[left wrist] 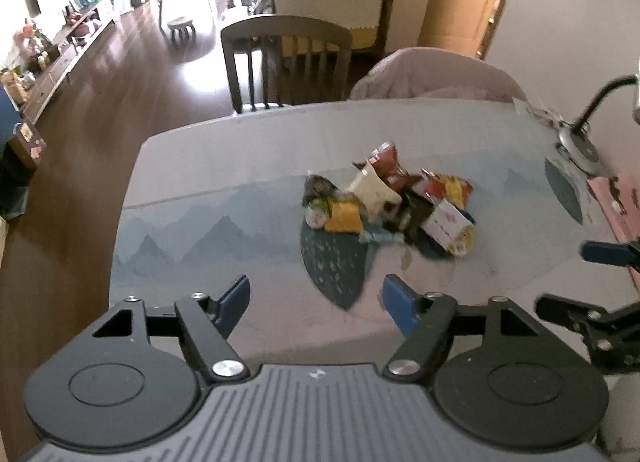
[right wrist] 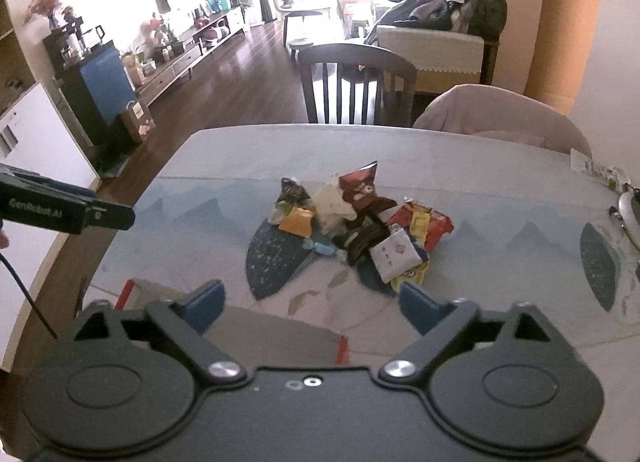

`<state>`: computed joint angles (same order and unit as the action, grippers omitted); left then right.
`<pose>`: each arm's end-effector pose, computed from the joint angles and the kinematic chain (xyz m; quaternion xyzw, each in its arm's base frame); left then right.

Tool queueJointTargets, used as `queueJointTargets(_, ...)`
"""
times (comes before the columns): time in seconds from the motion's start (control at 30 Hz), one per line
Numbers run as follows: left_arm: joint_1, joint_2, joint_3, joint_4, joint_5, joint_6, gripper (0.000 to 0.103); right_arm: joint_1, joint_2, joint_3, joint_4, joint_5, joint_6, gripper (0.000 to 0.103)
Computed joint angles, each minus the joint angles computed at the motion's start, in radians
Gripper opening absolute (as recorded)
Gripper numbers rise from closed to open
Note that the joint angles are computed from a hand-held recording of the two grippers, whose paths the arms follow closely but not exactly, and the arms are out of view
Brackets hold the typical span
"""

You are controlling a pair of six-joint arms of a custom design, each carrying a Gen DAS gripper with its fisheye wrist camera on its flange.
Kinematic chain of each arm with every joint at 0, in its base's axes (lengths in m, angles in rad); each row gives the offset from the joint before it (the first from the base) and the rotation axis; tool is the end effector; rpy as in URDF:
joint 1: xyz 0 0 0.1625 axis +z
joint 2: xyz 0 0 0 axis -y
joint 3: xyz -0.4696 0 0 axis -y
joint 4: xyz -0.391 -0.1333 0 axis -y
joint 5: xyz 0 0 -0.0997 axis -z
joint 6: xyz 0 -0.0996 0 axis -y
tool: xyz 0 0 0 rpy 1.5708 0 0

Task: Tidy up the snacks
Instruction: 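Move both open tools back to the snack pile, then grasp the black wrapped snack with the left tool while the right tool grasps the white packet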

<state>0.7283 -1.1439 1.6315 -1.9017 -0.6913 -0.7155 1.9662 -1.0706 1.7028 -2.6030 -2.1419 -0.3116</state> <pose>-0.3292 -0.5750 0.3285 0.0905 0.8982 -0.2478 0.3518 0.3295 -0.5832 0.3052 0.2730 -0.9016 0.2020 0.2678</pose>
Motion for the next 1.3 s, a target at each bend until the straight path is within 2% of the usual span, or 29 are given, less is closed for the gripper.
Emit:
queueJointTargets(0.17,0.035,0.051,-0.044,-0.051,0.029,0.038,0.079,-0.025,0.030,-0.044,-0.005,-0.015,-0.028,0.102)
queueJointTargets(0.4,0.097,0.140,-0.141,-0.087,0.031,0.089,0.079,-0.070,0.082,-0.144,0.060,-0.042,-0.020,0.103)
queueJointTargets(0.53,0.136,0.201,-0.223,-0.071,0.005,0.112,0.079,-0.098,0.121,-0.205,0.096,-0.054,-0.032,0.103)
queueJointTargets(0.63,0.167,0.253,-0.293,-0.035,-0.006,0.121,0.079,-0.121,0.150,-0.255,0.141,-0.053,-0.012,0.103)
queueJointTargets(0.73,0.202,0.303,-0.366,0.007,-0.046,0.110,0.079,-0.141,0.180,-0.295,0.166,-0.047,0.007,0.101)
queueJointTargets(0.83,0.231,0.350,-0.427,0.046,-0.053,0.096,0.079,-0.159,0.208,-0.317,0.185,-0.044,-0.032,0.101)
queueJointTargets(1.03,0.287,0.433,-0.539,0.123,-0.068,0.050,0.079,-0.192,0.258,-0.372,0.279,-0.040,-0.076,0.095)
queueJointTargets(1.3,0.339,0.520,-0.644,0.166,-0.079,0.031,0.079,-0.206,0.305,-0.381,0.263,-0.058,-0.280,0.085)
